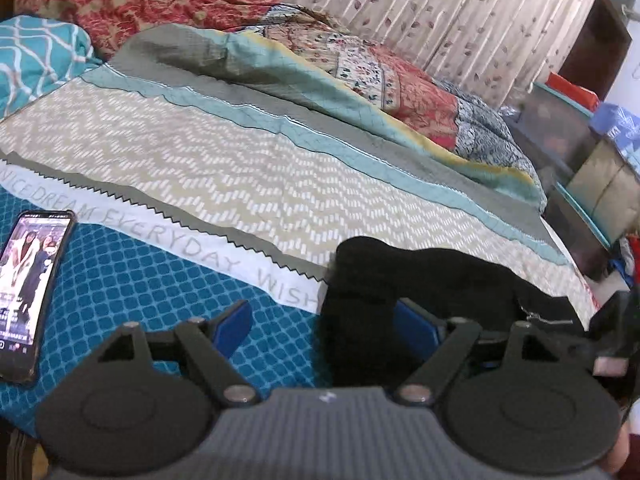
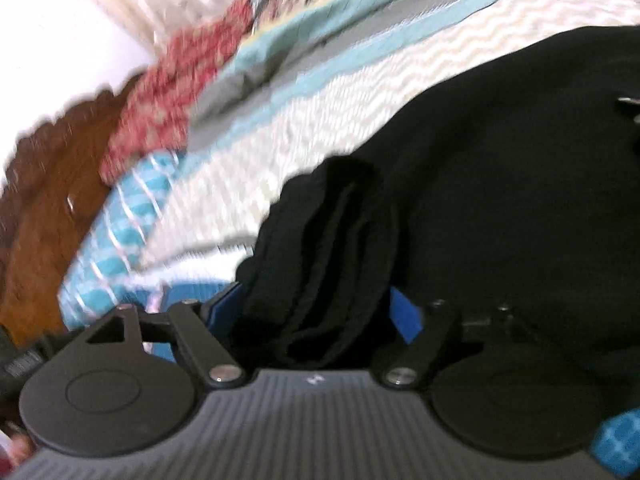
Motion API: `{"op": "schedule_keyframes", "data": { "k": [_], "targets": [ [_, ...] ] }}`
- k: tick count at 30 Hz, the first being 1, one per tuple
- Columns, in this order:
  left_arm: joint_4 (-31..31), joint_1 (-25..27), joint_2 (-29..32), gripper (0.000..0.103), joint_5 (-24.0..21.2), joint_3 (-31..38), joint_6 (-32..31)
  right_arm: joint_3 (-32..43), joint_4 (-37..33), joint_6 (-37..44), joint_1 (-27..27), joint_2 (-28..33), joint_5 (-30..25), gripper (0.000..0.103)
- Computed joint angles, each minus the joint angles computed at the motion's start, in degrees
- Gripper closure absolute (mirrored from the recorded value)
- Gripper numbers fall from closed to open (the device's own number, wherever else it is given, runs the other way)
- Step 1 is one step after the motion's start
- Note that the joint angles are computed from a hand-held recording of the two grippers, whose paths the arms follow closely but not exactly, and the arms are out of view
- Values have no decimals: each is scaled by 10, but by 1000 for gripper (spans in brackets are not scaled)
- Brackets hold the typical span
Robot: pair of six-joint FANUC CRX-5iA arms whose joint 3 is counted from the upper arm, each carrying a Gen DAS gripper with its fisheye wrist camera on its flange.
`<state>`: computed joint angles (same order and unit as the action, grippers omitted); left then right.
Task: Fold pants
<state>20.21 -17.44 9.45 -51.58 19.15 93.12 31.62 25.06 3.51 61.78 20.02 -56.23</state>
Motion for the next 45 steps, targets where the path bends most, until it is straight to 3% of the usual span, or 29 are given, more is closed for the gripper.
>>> {"op": "schedule_keyframes", "data": {
  "k": [3, 7, 10, 12, 15, 16, 18, 25, 27, 29, 32, 34, 45],
  "targets": [
    [3, -5, 5, 23, -3, 7, -11, 17, 5, 26, 1, 8, -10, 80],
    [20, -10, 33, 23, -14, 33, -31, -39, 100, -7, 7, -28, 8, 82],
    [31, -20, 50, 23, -19, 49, -34, -83, 159, -29, 10, -58, -21, 82],
    [38, -28, 66, 23, -22, 67, -43, -88, 158, -36, 10, -62, -77, 75],
    [36, -44, 95, 23, -36, 107, -57, -5, 131, 24, 12, -3, -252, 67],
    [37, -48, 103, 23, -41, 119, -63, -3, 139, 23, 15, 3, -272, 65],
    [44, -57, 116, 23, -46, 134, -80, -58, 165, -30, 24, -33, -235, 58],
    [34, -85, 147, 23, -82, 174, -107, -123, 269, -82, 41, -63, -132, 58],
    [17, -89, 158, 23, -114, 193, -94, -119, 257, -68, 39, -58, -108, 58],
    [10, -89, 173, 23, -150, 211, -77, -88, 219, -41, 32, -38, -118, 58],
    [16, -81, 203, 22, -215, 241, -33, -47, 108, -20, 17, -19, -150, 56],
    [37, -73, 195, 20, -203, 213, -21, -79, 116, -61, 18, -33, -128, 55],
    [38, -70, 188, 19, -208, 209, -21, -101, 119, -68, 21, -52, -118, 53]
  ]
}}
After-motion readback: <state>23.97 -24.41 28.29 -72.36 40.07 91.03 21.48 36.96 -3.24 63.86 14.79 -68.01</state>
